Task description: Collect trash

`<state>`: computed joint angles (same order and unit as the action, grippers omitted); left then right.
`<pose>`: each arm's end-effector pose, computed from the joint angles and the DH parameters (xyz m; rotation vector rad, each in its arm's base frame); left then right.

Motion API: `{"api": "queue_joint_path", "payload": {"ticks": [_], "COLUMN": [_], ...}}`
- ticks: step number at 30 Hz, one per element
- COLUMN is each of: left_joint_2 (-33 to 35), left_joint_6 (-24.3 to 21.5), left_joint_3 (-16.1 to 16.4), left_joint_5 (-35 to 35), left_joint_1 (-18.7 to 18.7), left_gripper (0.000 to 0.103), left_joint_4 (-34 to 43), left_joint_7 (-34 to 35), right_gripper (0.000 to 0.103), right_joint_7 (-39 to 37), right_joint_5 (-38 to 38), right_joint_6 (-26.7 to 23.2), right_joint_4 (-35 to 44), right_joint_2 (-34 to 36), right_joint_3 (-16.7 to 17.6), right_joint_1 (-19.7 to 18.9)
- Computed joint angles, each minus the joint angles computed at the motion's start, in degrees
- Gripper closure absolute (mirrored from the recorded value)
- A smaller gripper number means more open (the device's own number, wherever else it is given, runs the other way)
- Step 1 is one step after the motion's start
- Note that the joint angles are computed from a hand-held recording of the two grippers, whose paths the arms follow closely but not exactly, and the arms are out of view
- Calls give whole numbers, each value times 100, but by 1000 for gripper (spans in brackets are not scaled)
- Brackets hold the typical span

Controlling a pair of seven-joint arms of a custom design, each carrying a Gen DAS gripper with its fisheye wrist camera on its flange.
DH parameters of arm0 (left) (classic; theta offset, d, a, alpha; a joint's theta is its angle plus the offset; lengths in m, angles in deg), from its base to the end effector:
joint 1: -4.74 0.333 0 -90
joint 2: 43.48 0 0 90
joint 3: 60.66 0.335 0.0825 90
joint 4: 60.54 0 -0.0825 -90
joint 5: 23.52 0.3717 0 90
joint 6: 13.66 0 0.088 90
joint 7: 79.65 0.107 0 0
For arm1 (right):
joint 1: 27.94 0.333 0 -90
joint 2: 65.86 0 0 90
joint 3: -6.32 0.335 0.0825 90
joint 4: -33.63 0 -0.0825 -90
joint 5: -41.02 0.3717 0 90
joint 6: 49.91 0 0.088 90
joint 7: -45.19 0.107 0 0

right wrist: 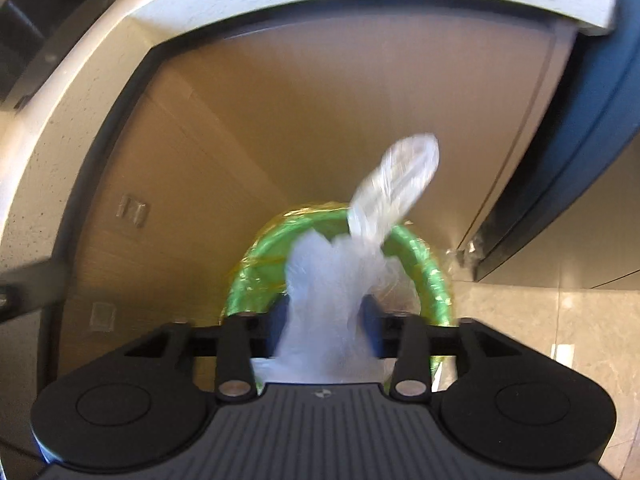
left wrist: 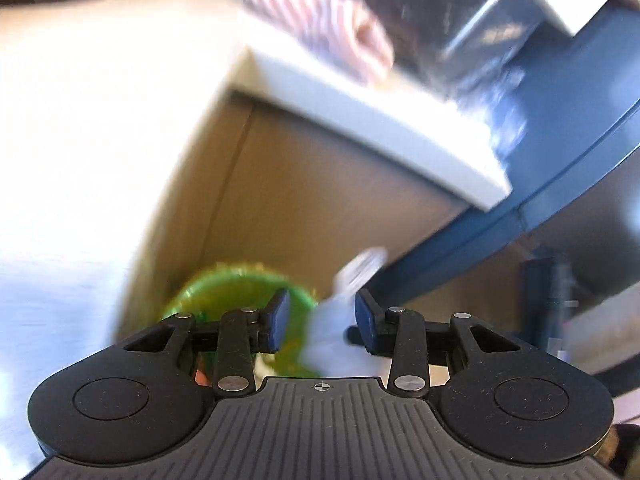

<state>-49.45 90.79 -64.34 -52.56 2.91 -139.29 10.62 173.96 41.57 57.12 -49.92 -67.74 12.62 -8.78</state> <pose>0.4995 -0.0912 0.8282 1.9421 -2.1801 1.1334 0.4981 0.2396 0.7469 -1.6789 2.1224 -0.1275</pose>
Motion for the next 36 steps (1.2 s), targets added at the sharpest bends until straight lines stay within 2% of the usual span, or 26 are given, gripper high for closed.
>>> {"api": "queue_joint_path", "payload": {"ticks": [1, 9, 15, 17, 20, 23, 25, 28, 29, 31, 34, 36], "left_joint_2": [-151, -1325, -2348, -2637, -2956, -3155, -3252, -3349, -3379, -3430, -3440, -3471], "left_joint_6": [134, 843, 1724, 1917, 1997, 2014, 1996, 2054, 2097, 2146, 1849, 1769], "left_joint_3": [39, 468, 608, 665, 769, 801, 769, 609, 551, 417, 160, 34], "left_joint_5": [-21, 619, 1456, 1710, 2085, 2485, 2739, 3240, 3406, 3706, 4074, 4376], "left_joint_1": [37, 254, 354, 380, 469, 498, 525, 632, 662, 769, 980, 1025], "left_gripper": [63, 63, 63, 63, 63, 63, 66, 84, 85, 85, 85, 85], "left_joint_4": [-113, -989, -1973, -2214, -2412, -2566, -2603, -2631, -2662, -2733, -2654, -2680], "left_joint_7": [41, -315, -656, -782, -1093, -1296, -1416, -1554, -1588, -1779, -2314, -2467], "right_gripper": [45, 45, 44, 38, 31, 29, 29, 27, 26, 26, 26, 26], "right_joint_7": [28, 394, 620, 554, 378, -42, -345, -856, -992, -1221, -1502, -1694], "right_joint_5": [-24, -612, -1507, -1777, -2191, -2525, -2645, -2395, -2254, -1992, -1666, -1364], "right_joint_6": [-16, -344, -202, -74, 236, 407, 387, 440, 529, 868, 1105, 1512], "right_joint_4": [100, 1037, 1402, 1612, 1929, 2486, 2955, 3480, 3511, 3220, 2941, 2538], "right_joint_2": [65, 459, 325, 351, 493, 859, 1165, 1521, 1564, 1449, 1332, 1146], "right_joint_3": [26, 164, 479, 605, 728, 769, 736, 679, 658, 588, 469, 444], "right_joint_1": [24, 452, 1032, 1252, 1588, 1990, 2265, 2497, 2526, 2524, 2561, 2460]}}
